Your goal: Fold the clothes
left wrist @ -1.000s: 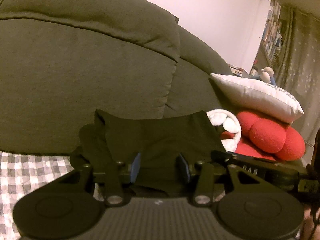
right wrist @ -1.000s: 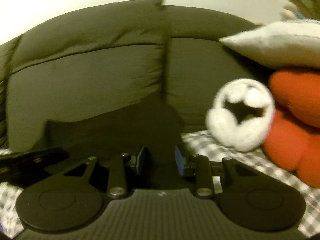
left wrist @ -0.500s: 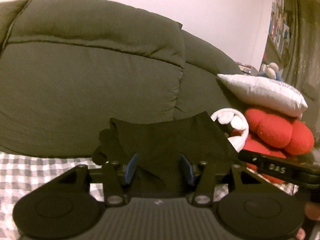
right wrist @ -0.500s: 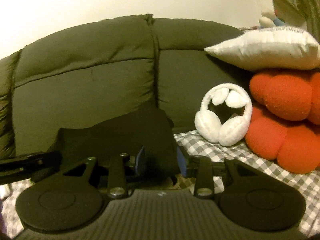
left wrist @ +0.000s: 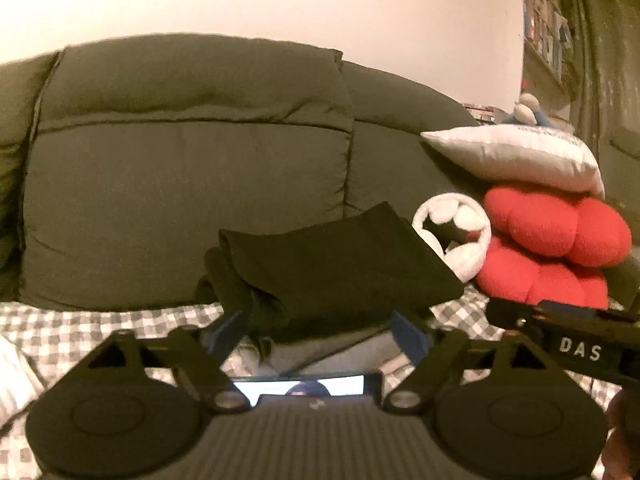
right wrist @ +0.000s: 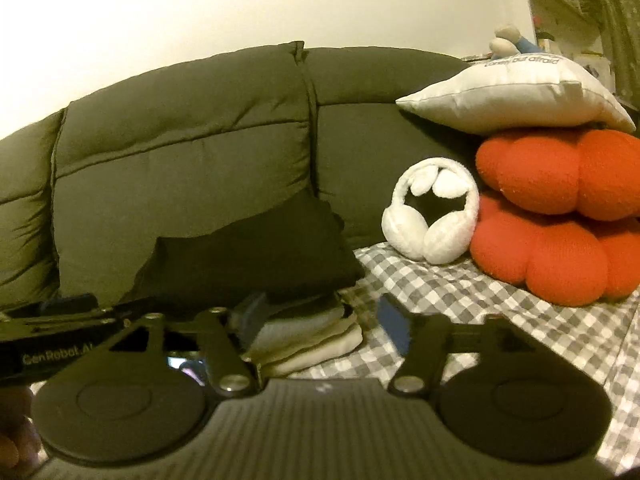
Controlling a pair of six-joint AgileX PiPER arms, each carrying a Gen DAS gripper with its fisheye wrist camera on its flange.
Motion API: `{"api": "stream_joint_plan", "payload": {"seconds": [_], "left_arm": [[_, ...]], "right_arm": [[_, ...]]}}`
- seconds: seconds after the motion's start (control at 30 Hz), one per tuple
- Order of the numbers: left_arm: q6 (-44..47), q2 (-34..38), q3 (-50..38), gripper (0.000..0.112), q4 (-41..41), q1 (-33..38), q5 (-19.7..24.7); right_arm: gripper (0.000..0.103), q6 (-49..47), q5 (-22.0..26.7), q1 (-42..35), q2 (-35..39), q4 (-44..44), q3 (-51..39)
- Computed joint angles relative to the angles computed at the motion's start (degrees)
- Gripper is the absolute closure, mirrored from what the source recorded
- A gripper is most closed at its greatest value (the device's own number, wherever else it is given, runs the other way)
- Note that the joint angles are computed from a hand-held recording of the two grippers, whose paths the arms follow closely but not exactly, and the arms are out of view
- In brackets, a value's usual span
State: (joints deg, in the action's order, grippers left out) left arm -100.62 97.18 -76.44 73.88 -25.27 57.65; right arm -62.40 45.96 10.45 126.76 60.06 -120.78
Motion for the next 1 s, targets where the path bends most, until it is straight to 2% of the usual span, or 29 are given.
{"api": "stream_joint_plan", "payload": {"seconds": [0.13,0.17,0.2,0.4,0.57,0.83,1.0], "left_arm": [[0.61,1.2,-2.0,0.018,-1.45,-0.85,4.41],[1.17,1.68,-2.94,0.017,-2.32,-0.86,5.37],[1.83,2.11,-3.73,0.016,-2.92,-0.88,6.13],[3.12,3.96,-6.2,0.012,-3.61,-1.21,8.73],[5.07,5.29,-8.21,0.011,-3.8,-0.49,8.67],[7.42,6.73,-10.25,0.01,-4.47,0.41,8.03],[7.95,7.02,-10.69,0.01,-4.62,0.6,7.74]], "right_arm": [[0.017,-4.87,-2.29,0.29,-1.91,1.5,4.47],[0.011,-5.6,-2.6,0.1,-2.1,2.66,5.14],[0.0,-6.3,-2.85,-0.1,-2.25,3.84,5.76],[0.0,-4.48,-2.22,-0.75,-0.68,6.54,4.58],[0.0,-5.01,-3.16,-0.66,-0.44,8.69,5.09],[0.0,0.44,-3.1,-0.74,1.63,6.6,2.41],[0.0,0.25,-3.32,-0.73,1.68,7.08,2.6]]}}
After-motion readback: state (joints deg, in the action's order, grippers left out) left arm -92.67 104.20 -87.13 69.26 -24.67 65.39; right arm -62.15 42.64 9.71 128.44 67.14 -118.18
